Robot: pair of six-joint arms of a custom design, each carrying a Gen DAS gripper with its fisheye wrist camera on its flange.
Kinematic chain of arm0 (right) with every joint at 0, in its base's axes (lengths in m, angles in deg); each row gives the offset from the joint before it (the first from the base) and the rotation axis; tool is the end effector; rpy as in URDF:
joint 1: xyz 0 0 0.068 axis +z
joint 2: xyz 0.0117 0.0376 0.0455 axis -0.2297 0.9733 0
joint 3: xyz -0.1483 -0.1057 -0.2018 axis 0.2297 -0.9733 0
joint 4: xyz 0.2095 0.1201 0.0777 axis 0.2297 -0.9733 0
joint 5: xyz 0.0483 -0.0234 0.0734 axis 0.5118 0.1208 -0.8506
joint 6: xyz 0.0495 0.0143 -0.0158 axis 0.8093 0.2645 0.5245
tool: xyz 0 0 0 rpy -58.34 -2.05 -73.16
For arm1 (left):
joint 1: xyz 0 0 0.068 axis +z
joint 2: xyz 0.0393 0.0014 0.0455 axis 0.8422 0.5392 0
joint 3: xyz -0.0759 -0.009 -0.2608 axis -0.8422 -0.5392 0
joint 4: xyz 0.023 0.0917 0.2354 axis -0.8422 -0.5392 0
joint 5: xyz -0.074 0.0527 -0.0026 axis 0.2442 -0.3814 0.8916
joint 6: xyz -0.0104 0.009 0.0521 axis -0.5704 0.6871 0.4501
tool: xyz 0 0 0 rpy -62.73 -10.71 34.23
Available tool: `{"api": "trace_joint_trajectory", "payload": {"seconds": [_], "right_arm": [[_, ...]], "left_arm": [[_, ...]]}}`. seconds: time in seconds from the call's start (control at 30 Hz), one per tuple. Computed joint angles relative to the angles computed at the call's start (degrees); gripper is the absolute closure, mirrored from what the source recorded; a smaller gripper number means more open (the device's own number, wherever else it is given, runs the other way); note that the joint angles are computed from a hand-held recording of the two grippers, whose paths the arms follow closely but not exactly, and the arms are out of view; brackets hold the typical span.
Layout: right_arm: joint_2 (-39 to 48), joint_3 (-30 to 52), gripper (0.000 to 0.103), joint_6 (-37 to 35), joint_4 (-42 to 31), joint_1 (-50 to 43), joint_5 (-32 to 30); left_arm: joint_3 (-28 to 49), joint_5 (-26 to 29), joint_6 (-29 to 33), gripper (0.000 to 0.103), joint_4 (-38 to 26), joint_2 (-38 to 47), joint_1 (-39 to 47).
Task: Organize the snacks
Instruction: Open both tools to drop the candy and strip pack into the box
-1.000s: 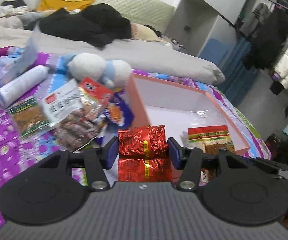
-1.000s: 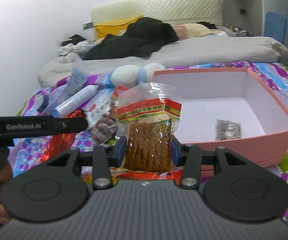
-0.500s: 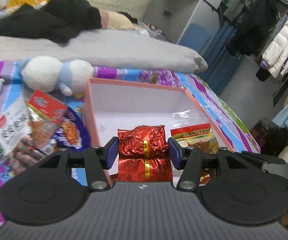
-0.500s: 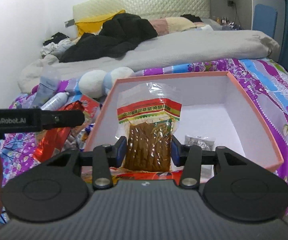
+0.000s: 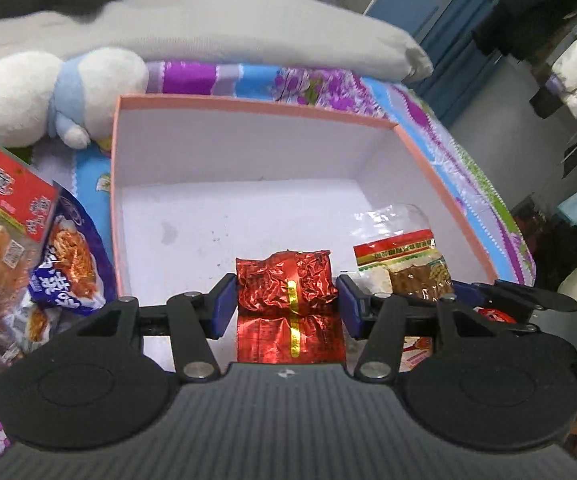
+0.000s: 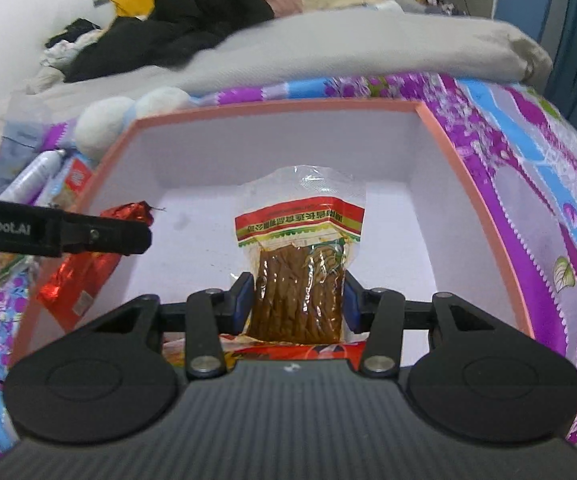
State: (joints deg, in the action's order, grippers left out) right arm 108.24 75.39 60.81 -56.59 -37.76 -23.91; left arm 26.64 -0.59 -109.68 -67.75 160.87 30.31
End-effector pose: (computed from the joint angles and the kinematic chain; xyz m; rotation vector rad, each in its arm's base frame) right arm 0.1654 -0.0569 0.1874 -0.2712 2.4104 0.2233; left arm 0.2226 -0.1177 0.1707 0.0155 2.4973 -0.5467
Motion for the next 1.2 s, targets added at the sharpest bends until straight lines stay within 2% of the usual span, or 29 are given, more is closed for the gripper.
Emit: {"api": "trace_joint_trajectory", "payload": {"seconds": [0.2,0.27,0.33,0.57,0.83,1.07,1.2], "right_arm": [[6.2,-0.6,0.053,1.5,4.4,0.2,1.1],[7.7,-0.4,0.042,2.3,5.2,-0.1,0.9],[8.4,-0.3,0.038,2.5,5.1,-1.3,-0.4],[4.3,-0.7,0.038,1.3,1.0,-5.2,-2.9],[-9.8,-1.3,0.038,-3.6,-12.2,-11.6,-8.6],[-21.8,0.5,0.038,-13.4,-30.8,-19.2,-15.9],[-29.1,2.2,0.038,-18.2,-41.3,-22.1,-19.8]], "left_arm": [[1.6,1.7,1.3,0.044,3.1,5.9,0.7],[2.4,1.4,2.6,0.039,2.7,6.7,-0.1],[2.6,1.2,2.2,0.028,2.5,7.1,-0.4],[0.0,-1.0,0.3,0.028,0.7,0.2,-1.6],[-4.5,-8.0,-3.0,0.028,-8.0,-17.6,-6.5],[-5.9,-16.7,-8.9,0.028,-21.9,-35.5,-14.5],[-5.2,-25.4,-13.0,0.028,-31.7,-45.1,-22.2]]}}
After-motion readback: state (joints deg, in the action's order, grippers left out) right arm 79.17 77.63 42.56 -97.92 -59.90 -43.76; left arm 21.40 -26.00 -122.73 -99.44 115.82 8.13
